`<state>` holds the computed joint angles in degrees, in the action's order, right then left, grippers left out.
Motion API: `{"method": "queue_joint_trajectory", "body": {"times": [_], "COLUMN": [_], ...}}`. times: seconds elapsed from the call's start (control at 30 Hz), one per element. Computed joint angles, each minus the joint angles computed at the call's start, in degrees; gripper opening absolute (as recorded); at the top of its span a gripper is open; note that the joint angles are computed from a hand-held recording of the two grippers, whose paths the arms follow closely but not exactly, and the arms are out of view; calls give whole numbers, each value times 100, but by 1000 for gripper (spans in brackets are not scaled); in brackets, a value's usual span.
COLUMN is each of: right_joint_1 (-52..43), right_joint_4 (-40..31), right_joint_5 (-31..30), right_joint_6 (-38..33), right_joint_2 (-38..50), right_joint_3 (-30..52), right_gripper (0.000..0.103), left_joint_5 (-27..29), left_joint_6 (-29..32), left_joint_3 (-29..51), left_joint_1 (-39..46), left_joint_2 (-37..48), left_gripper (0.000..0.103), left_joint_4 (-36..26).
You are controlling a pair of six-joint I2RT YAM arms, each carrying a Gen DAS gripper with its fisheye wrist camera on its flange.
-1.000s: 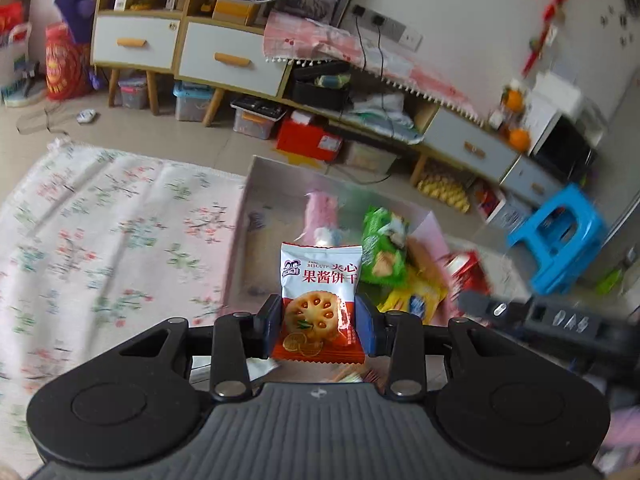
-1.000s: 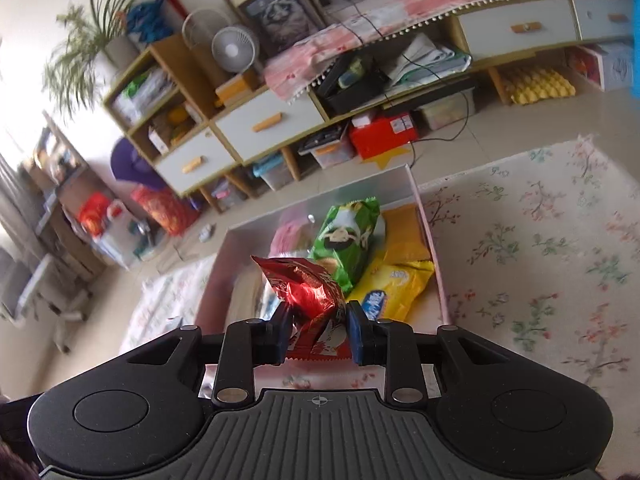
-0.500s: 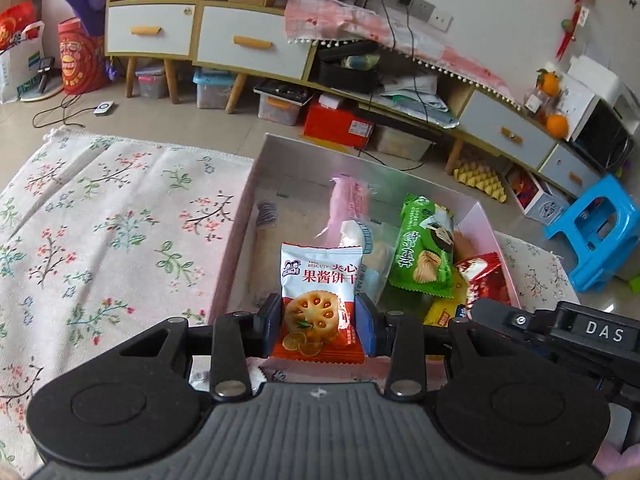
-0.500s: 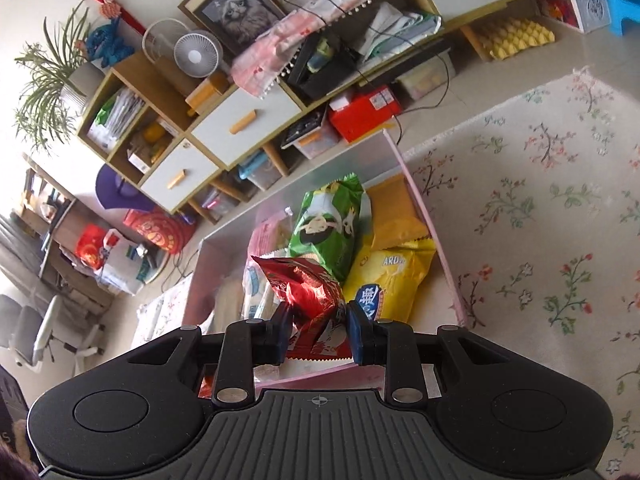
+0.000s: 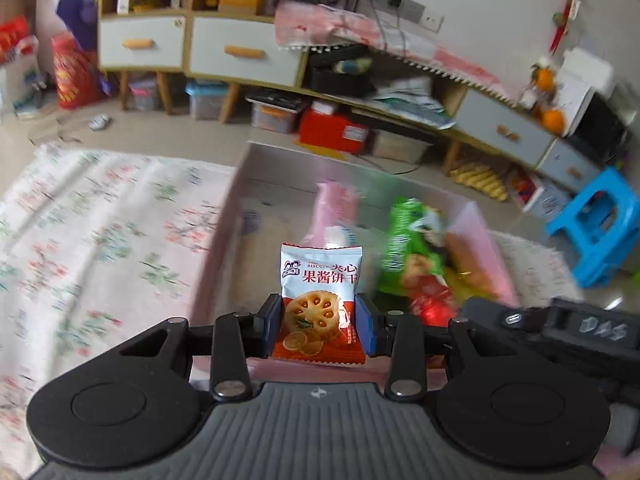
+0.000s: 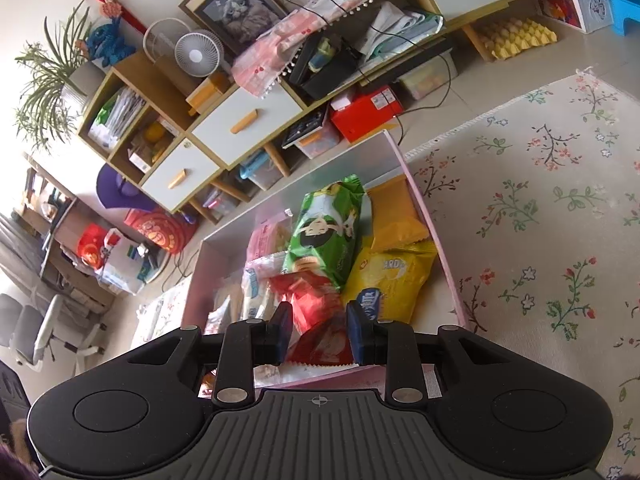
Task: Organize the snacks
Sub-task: 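Carry jam biscuit pack and red candy bag into the pink box and release both, then grasp white cake pack with left tool while right tool moves toward red candy bag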
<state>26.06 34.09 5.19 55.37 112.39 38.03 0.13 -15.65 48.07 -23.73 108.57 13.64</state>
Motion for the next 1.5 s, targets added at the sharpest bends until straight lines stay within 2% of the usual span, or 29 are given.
{"method": "queue_joint_trajectory", "body": {"times": [0.2, 0.27, 0.33, 0.43, 0.47, 0.5, 0.63, 0.7, 0.87, 1.13, 1.3, 1.5], "right_joint_1": [53, 75, 103, 130, 145, 157, 323, 410, 602, 1087, 1440, 1872], "right_joint_4": [-75, -137, -233, -425, -510, -593, -960, -1177, -1729, -2692, -3533, -4030], "right_joint_5": [-2, 38, 83, 119, 144, 176, 398, 504, 691, 1141, 1477, 1816], "right_joint_6": [-113, -130, -173, -230, -246, -265, -481, -558, -602, -659, -567, -319], "right_joint_2": [-45, -84, -143, -282, -347, -418, -771, -980, -1491, -2149, -2417, -2626], "right_joint_3": [72, 87, 91, 74, 62, 45, 1, -15, -58, -72, 65, 51], "right_gripper": [30, 32, 33, 33, 39, 48, 61, 74, 86, 90, 90, 91], "left_joint_5": [-222, -285, -286, -250, -243, -240, -263, -372, -480, -666, -778, -801], "left_joint_6": [100, 110, 114, 190, 208, 218, 320, 419, 480, 670, 828, 855], "left_joint_3": [-21, -66, -102, -177, -188, -213, -324, -387, -538, -886, -1231, -1551], "left_joint_1": [-20, -30, -29, -32, -40, -49, -107, -161, -191, -201, -151, -76], "left_joint_2": [46, 22, -18, -135, -181, -237, -487, -588, -890, -1551, -2056, -2515], "left_gripper": [38, 44, 62, 68, 70, 74, 82, 85, 90, 101, 102, 102], "left_joint_4": [101, 195, 232, 239, 202, 171, -25, -75, -309, -774, -1072, -1392]}}
